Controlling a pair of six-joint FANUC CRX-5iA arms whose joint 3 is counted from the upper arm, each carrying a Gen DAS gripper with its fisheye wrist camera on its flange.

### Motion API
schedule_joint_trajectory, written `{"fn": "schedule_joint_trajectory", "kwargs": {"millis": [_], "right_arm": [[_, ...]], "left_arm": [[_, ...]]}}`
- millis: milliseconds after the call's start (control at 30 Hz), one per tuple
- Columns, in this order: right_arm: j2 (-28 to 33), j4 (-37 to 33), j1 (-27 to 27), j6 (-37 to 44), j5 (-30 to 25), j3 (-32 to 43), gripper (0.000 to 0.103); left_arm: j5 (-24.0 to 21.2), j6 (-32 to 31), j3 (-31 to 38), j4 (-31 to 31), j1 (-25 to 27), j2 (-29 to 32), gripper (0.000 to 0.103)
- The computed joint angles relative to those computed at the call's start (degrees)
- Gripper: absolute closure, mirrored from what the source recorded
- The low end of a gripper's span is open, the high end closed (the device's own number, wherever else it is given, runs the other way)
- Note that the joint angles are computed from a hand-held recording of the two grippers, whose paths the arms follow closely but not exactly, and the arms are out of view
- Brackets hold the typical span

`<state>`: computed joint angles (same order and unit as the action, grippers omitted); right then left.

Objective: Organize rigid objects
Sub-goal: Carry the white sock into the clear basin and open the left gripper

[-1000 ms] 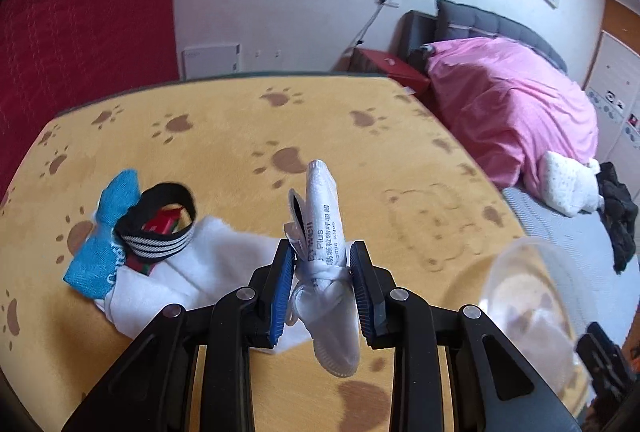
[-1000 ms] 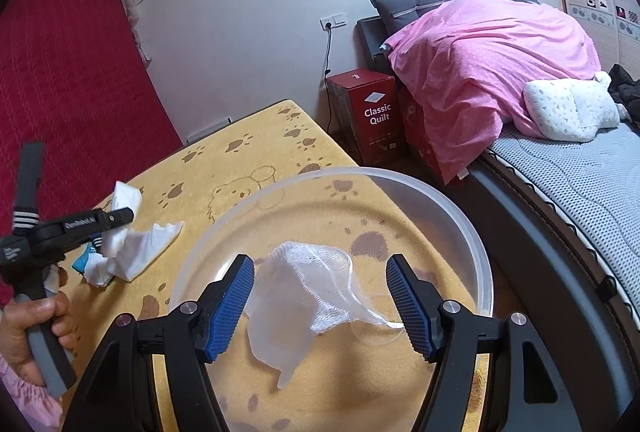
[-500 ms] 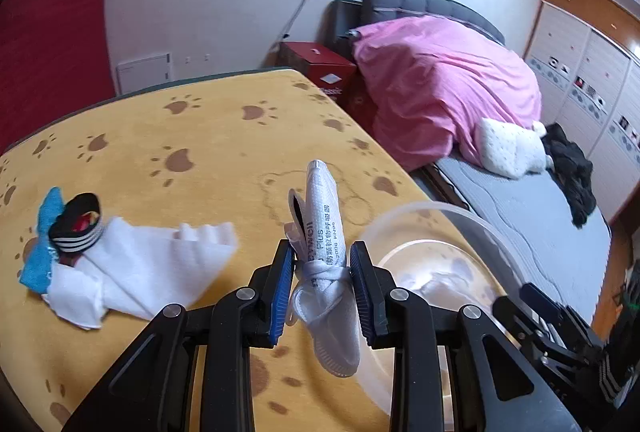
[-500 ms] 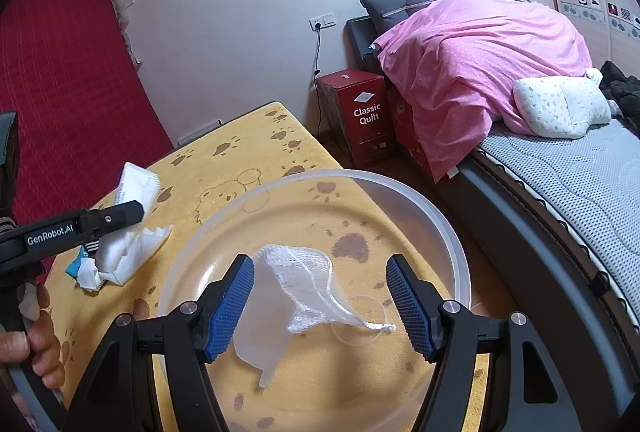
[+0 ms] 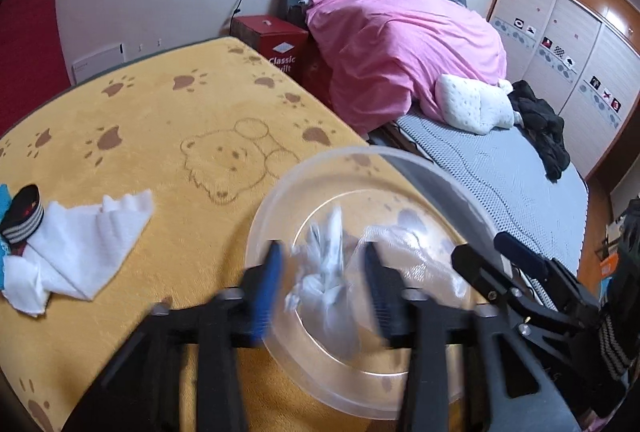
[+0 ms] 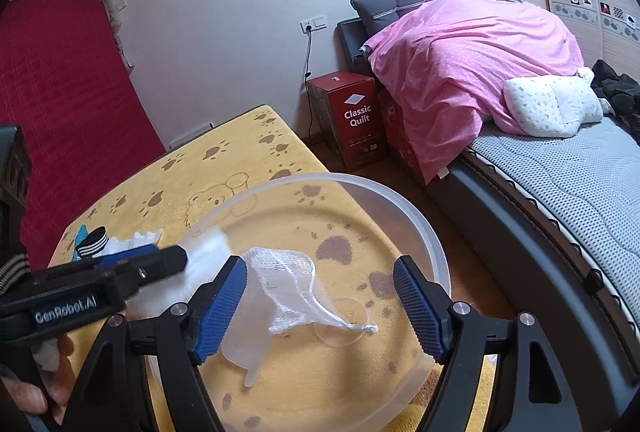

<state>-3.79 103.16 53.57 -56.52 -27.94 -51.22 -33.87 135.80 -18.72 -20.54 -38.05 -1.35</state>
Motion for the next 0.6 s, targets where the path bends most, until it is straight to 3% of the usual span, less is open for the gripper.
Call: {"fn": "schedule_joint_trajectory", "kwargs": {"millis": [33,600], "right_arm": [[0.0,0.1,-0.1,0.0,0.0,0.0,0.024],[0.0,-0.5,1.0,1.0,0.0,0.1,0.02]], "left_arm": [[-0.4,1.5,0.2,-1.2,-0.4,0.1,0.033],[-5.7,8.7,-0.2,-5.6,-0.8,-1.7,0.017]]}}
